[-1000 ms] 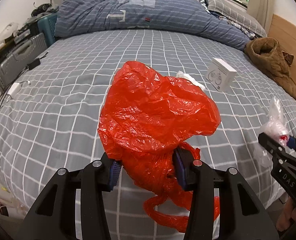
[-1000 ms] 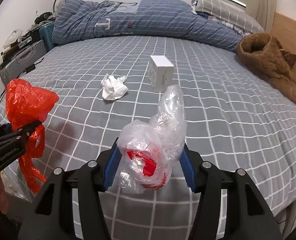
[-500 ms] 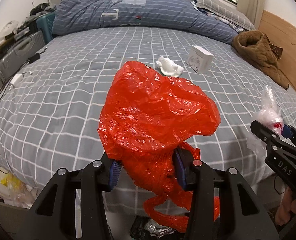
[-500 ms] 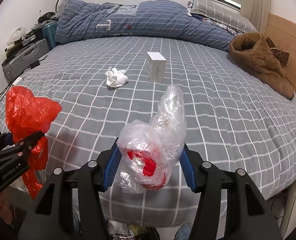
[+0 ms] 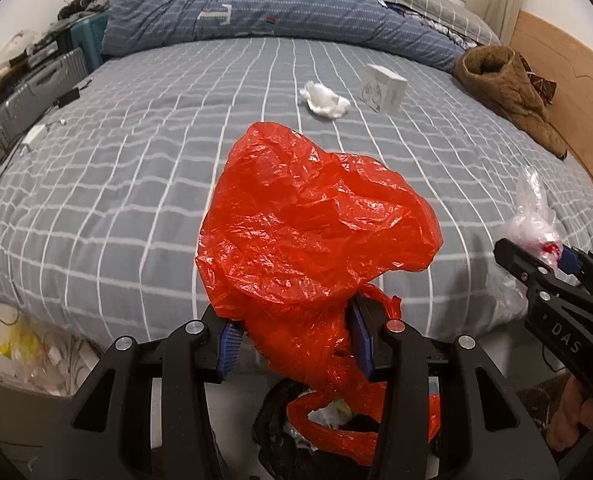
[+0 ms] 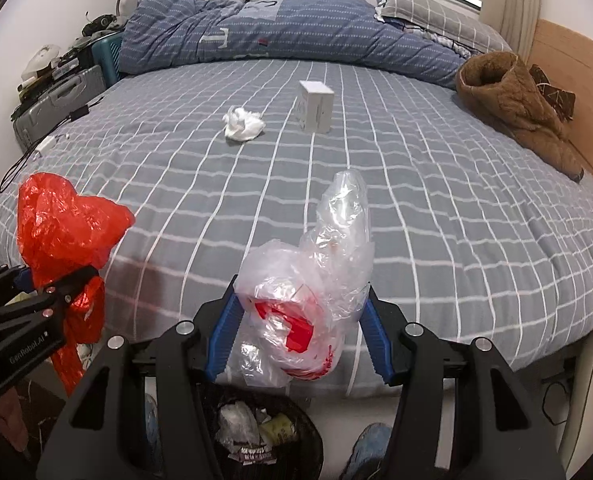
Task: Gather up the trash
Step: 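Carry the red bag and clear bag down over the floor bin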
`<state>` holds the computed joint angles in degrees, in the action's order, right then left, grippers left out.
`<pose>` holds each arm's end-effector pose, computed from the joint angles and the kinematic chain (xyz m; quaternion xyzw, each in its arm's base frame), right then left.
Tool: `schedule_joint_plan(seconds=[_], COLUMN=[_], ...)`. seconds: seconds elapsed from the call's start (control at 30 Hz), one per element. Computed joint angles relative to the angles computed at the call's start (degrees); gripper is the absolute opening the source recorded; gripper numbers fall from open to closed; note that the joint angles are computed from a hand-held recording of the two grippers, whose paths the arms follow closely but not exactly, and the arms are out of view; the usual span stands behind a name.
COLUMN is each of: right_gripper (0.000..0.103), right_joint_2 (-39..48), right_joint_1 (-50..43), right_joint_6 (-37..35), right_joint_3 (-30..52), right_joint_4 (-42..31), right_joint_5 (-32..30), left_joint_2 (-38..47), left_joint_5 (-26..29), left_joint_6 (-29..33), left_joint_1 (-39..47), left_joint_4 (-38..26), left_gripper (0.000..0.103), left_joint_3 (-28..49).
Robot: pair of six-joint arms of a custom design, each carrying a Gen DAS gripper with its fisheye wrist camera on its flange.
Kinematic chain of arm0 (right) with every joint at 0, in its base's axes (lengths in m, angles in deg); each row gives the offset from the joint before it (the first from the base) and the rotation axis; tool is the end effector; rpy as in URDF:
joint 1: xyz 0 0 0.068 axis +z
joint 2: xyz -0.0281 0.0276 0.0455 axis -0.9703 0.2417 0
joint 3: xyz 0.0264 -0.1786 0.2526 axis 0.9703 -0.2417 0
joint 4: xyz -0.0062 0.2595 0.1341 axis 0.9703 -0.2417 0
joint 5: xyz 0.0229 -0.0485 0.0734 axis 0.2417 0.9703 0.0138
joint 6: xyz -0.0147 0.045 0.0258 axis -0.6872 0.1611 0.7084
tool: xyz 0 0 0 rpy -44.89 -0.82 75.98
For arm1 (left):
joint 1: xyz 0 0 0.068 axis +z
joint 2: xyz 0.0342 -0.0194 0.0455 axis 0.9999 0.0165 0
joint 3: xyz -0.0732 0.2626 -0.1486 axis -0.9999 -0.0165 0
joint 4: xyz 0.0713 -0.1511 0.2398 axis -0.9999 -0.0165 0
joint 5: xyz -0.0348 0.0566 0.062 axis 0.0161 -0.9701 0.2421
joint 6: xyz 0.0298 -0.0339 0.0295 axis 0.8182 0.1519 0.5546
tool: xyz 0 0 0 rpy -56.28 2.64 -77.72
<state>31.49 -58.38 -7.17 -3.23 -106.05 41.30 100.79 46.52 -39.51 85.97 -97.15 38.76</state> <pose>0.3445 0.1118 0.2999 -0.2125 0.9149 0.0604 0.3379 0.2688 -0.0091 0.2888 -0.1574 0.9386 0.0121 0.3067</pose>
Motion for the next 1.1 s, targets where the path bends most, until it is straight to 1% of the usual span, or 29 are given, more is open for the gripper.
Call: schedule_joint_plan(seconds=[0.23, 0.43, 0.6, 0.9, 1.1], right_gripper=[0.053, 0.053, 0.053, 0.053, 0.053], right_joint_2=[-5.8, -10.0, -12.8, -17.2, -19.2], right_joint_1=[0.5, -0.1, -0.7, -1.4, -0.2], right_joint_6=[-0.1, 0.1, -0.1, -0.4, 0.1], right_joint_3=[-4.4, -6.0, -7.2, -10.2, -13.4], right_joint_4=[-1.5, -4.5, -6.9, -10.8, -11.9], right_joint_5=[-0.1, -0.6, -0.9, -1.6, -0.3], left_joint_2=[-5.8, -9.0, -11.1, -14.2, -15.6], left_joint_5=[-1.4, -2.7, -3.9, -4.3, -4.6], left_joint_6=[-2.8, -5.5, -7.9, -11.5, -13.9], left_joint_1=[-3.3, -6.2, -9.2, -12.8, -13.9], left_joint_4=[-3.4, -6.9, -10.1, -14.7, -16.8], left_gripper=[0.044, 0.044, 0.044, 0.044, 0.044], left_joint_3=[-2.6, -3.5, -3.9, -6.6, -8.4])
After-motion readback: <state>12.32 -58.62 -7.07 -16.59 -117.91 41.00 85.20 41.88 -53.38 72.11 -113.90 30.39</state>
